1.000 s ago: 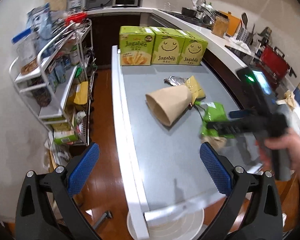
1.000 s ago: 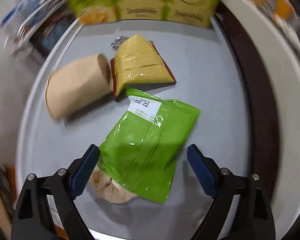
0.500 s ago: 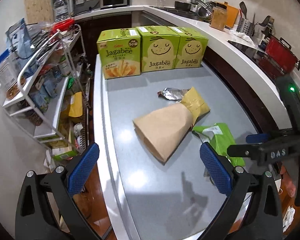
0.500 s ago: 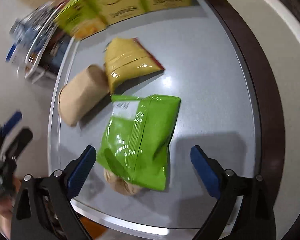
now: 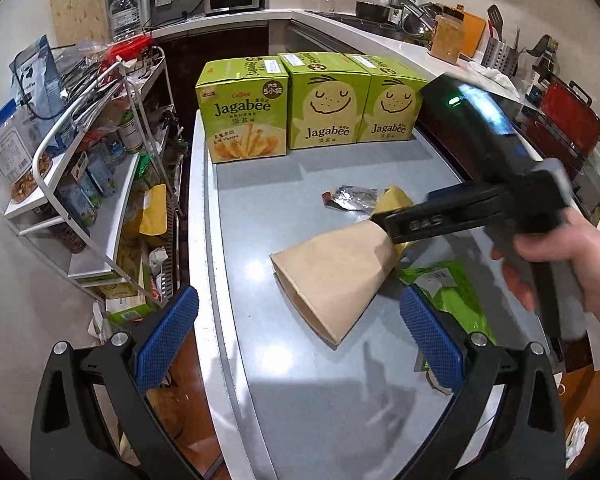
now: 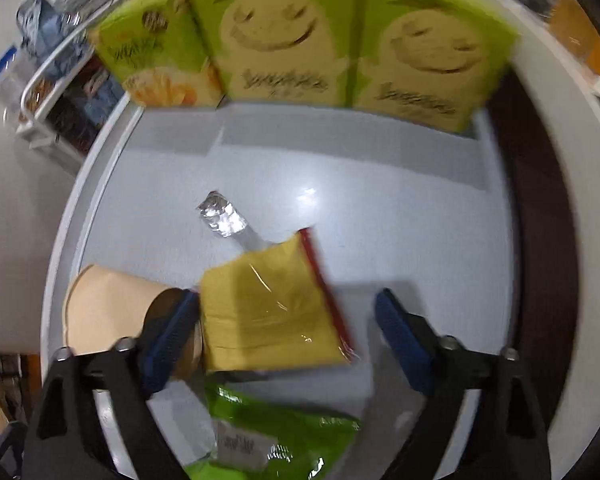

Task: Collect trash
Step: 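Grasp the yellow snack packet with the right tool while the left tool grasps the tipped paper cup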

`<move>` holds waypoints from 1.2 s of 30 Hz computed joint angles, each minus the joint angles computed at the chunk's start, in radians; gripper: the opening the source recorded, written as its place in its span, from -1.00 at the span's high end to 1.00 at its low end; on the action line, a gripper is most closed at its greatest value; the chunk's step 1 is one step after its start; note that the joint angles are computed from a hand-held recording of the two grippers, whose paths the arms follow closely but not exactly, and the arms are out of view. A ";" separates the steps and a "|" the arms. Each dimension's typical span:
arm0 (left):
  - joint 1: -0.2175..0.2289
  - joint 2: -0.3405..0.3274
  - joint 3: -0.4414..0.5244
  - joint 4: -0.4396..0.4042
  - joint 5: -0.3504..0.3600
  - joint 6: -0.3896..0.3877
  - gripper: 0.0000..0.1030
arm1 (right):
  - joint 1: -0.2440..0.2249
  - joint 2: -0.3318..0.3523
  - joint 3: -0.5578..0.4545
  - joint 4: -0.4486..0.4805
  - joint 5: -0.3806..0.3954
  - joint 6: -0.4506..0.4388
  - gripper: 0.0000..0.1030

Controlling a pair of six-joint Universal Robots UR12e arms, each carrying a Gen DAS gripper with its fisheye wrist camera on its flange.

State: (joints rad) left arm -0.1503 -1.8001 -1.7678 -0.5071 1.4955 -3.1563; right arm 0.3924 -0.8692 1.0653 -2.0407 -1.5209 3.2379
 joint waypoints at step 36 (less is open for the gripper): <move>-0.006 -0.160 0.180 -0.256 -0.096 -0.255 -0.77 | -0.010 -0.119 0.211 -0.158 -0.085 -0.099 -0.67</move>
